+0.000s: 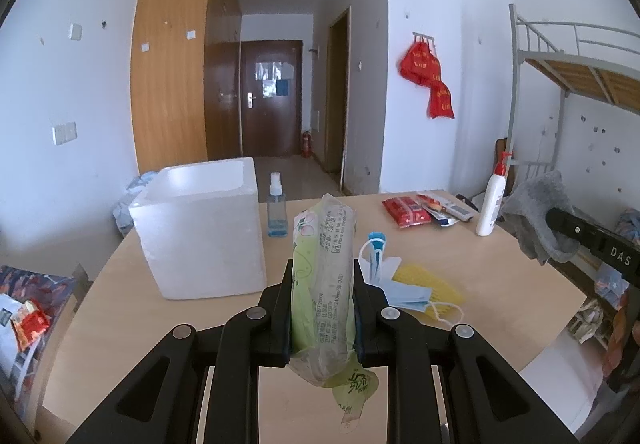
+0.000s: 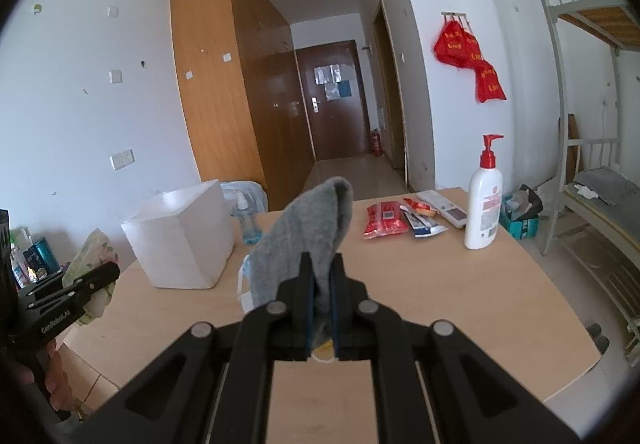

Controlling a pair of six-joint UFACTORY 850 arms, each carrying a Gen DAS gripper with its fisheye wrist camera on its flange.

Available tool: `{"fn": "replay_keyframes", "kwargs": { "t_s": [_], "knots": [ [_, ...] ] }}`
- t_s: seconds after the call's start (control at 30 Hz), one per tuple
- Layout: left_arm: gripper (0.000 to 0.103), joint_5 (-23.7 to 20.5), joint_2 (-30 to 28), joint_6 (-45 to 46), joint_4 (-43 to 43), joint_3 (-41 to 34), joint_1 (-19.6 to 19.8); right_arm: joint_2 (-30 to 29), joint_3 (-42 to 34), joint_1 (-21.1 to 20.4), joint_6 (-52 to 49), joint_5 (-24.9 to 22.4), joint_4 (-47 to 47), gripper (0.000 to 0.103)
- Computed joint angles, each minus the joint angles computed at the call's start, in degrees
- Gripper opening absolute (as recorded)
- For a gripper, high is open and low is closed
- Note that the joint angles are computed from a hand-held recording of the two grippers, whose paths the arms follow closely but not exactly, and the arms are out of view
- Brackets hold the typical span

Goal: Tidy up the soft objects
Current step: 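Lift the packet and sock and carry both toward the white foam box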

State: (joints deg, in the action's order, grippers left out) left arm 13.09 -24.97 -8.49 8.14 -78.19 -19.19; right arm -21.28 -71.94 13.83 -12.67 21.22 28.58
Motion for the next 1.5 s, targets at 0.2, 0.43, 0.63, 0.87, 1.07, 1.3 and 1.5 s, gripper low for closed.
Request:
{"fn": "replay_keyframes", "kwargs": {
  "t_s": [0.2,0.43,0.63,0.87,1.07,1.3,1.5],
  "knots": [
    [0.023,1.0,1.9,3.8,-4.1,2.3,0.1,-0.2,-0.1,0.3,0.8,-0.1,-1.2,0.009],
    [0.023,1.5,3.2,14.8,-16.5,4.0,0.3,-1.9,-2.1,0.5,7.7,-1.4,-9.8,0.009],
    [0.023,2.9,4.3,22.5,-25.3,5.4,1.3,-4.0,-5.0,1.2,14.3,-2.4,-18.0,0.009],
    [0.023,3.9,5.4,31.0,-35.6,6.8,2.6,-7.0,-9.1,2.4,24.2,-3.9,-29.9,0.009],
    [0.023,4.5,5.8,35.6,-41.2,7.2,3.6,-9.2,-12.3,3.1,34.9,-5.0,-42.0,0.009],
    [0.023,5.7,6.5,38.0,-44.6,7.7,4.6,-11.4,-15.8,3.8,43.0,-5.9,-51.3,0.009],
    [0.023,5.4,6.2,39.0,-46.2,7.0,5.4,-13.0,-18.9,4.1,49.7,-7.1,-59.0,0.009]
  ]
}}
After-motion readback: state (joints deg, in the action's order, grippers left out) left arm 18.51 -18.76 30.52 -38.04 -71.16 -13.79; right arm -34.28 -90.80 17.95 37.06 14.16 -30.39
